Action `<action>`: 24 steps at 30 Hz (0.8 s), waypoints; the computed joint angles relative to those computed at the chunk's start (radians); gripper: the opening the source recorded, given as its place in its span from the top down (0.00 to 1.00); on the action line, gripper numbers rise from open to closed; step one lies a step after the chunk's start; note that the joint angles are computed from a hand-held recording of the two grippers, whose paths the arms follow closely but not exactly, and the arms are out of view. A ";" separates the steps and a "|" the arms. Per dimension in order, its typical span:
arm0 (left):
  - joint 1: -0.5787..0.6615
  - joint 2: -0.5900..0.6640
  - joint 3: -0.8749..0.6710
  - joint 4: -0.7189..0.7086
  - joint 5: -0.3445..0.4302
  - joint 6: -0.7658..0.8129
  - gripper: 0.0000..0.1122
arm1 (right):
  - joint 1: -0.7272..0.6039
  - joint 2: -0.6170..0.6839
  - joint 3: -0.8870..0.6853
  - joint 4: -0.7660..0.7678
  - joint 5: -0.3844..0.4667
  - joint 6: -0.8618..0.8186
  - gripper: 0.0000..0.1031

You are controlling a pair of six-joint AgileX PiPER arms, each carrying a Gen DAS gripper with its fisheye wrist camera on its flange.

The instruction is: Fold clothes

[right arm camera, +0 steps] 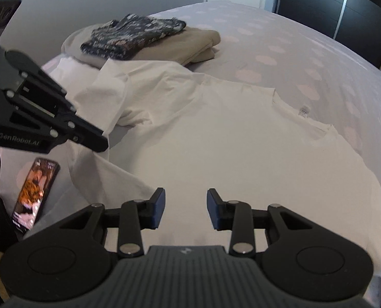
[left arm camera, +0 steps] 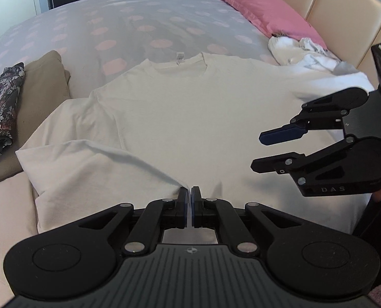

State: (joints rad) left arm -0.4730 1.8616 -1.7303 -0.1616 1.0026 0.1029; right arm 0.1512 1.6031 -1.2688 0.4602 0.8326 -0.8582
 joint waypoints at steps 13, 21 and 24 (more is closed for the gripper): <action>0.004 0.027 -0.037 -0.017 0.053 0.033 1.00 | 0.050 0.068 0.072 0.137 -0.026 -0.364 0.48; 0.004 0.031 -0.041 -0.027 0.059 0.058 1.00 | 0.085 0.107 0.056 0.108 -0.014 -0.338 0.84; 0.005 0.024 -0.035 -0.019 0.053 0.049 1.00 | 0.077 0.089 0.041 0.092 0.011 -0.302 0.97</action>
